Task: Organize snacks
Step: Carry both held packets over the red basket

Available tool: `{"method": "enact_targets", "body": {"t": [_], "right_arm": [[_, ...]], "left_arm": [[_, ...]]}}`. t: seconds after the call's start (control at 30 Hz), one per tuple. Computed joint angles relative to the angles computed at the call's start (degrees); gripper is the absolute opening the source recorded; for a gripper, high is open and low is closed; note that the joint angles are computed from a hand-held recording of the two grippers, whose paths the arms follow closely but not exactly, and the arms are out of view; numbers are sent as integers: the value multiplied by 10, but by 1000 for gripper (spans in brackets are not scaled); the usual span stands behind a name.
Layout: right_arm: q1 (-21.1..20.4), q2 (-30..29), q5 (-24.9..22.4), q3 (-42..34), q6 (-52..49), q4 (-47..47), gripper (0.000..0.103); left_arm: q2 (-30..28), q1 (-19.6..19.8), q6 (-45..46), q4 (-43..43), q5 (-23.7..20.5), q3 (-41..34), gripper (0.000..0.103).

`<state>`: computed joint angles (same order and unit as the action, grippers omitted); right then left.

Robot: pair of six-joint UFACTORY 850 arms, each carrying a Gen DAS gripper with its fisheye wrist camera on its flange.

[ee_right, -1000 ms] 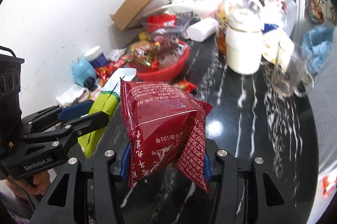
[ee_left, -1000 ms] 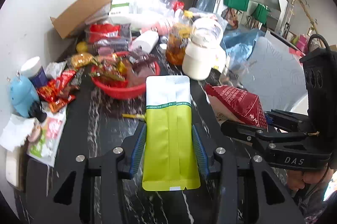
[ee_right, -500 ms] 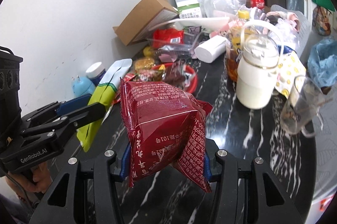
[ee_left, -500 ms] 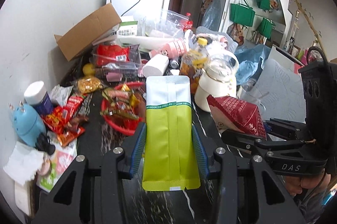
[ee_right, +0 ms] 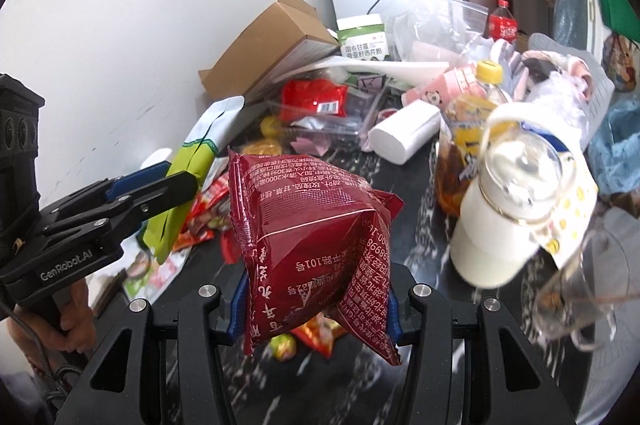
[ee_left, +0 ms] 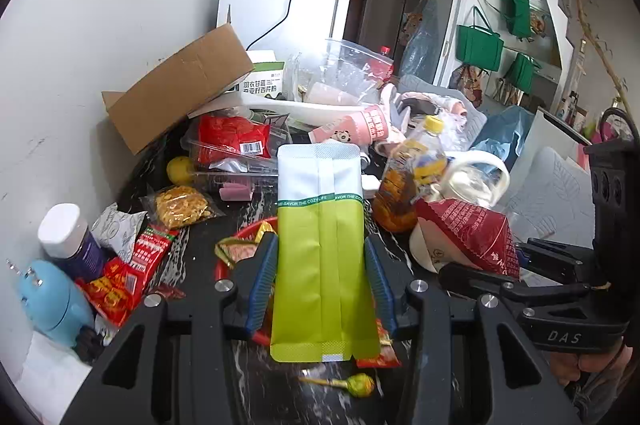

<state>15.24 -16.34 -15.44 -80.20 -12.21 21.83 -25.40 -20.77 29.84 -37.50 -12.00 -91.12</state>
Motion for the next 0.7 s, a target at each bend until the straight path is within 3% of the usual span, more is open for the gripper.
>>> {"method": "enact_targets", "body": {"t": [0.2,0.4,0.7], "right_arm": [[-5,-44,-8,-54,13,-23,51],[-8,-74,-17,-89,20,-38,51],[-14,-88,-29,-99,22,-39,51]], "left_arm": [[-53,10,-7,-7,-33,-63,43],[-101,12,-57,40,-70,-120,43],[-145,15,-81,56,-115,-172,47]]}}
